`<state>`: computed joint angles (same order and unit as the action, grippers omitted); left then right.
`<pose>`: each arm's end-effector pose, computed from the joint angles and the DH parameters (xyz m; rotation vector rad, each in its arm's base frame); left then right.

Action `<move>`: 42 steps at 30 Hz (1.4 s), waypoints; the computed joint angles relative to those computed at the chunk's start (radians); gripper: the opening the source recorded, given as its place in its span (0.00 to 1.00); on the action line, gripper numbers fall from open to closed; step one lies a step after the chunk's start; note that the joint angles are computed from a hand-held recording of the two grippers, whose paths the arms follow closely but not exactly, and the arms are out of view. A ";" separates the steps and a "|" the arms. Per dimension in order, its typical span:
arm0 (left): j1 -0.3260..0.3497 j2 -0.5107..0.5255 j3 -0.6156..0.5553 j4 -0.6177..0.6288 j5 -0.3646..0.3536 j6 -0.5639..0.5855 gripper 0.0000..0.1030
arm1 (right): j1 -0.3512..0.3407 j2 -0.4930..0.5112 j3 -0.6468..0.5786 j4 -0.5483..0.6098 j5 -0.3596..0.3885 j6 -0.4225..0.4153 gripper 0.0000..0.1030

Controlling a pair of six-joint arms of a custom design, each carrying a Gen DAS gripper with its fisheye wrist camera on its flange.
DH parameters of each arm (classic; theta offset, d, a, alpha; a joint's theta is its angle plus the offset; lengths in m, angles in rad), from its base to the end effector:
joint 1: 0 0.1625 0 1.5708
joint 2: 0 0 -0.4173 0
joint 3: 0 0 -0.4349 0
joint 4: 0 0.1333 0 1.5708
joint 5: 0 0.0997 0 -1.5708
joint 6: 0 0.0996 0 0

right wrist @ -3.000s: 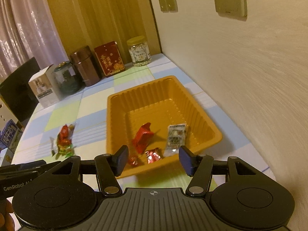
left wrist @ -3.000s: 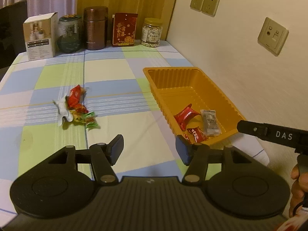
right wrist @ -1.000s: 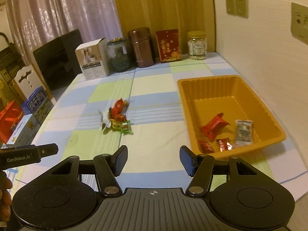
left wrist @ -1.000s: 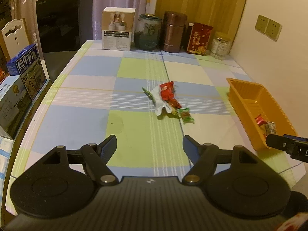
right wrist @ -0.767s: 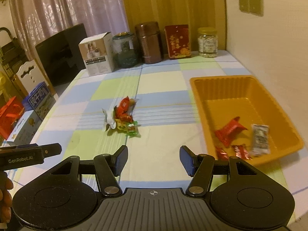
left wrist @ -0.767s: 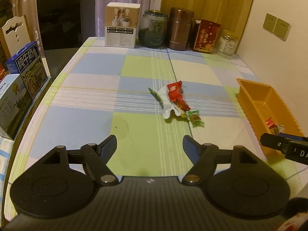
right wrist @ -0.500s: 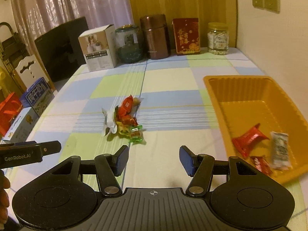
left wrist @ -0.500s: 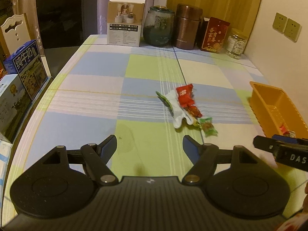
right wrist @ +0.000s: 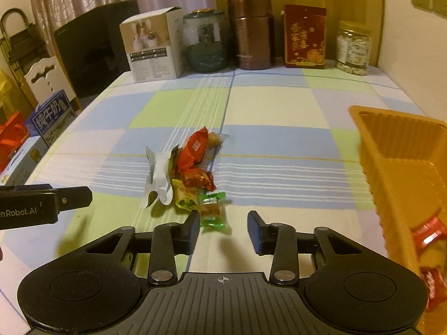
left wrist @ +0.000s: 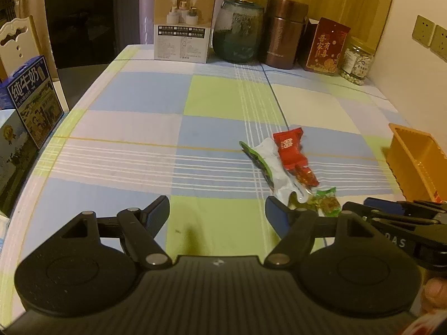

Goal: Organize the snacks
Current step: 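Grasp the green-edged snack bag with the left gripper while the right grasps the green-wrapped candy, then lift both held snacks off the table and turn toward the orange tray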

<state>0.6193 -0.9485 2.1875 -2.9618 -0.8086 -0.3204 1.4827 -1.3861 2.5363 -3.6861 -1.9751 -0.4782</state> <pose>-0.2853 -0.4515 0.0343 0.7066 2.4114 -0.7516 0.0598 -0.3930 0.2055 0.2041 -2.3103 1.0279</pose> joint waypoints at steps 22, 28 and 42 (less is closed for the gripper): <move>0.047 0.105 -0.091 -0.086 -0.086 0.056 0.71 | -0.022 0.094 -0.042 -0.088 -0.008 -0.068 0.21; 0.058 0.180 -0.161 -0.111 -0.124 0.097 0.67 | -0.043 0.035 -0.007 -0.082 -0.011 -0.026 0.21; 0.088 0.227 -0.205 -0.076 -0.160 0.189 0.20 | -0.070 0.027 0.003 -0.085 -0.002 0.018 0.21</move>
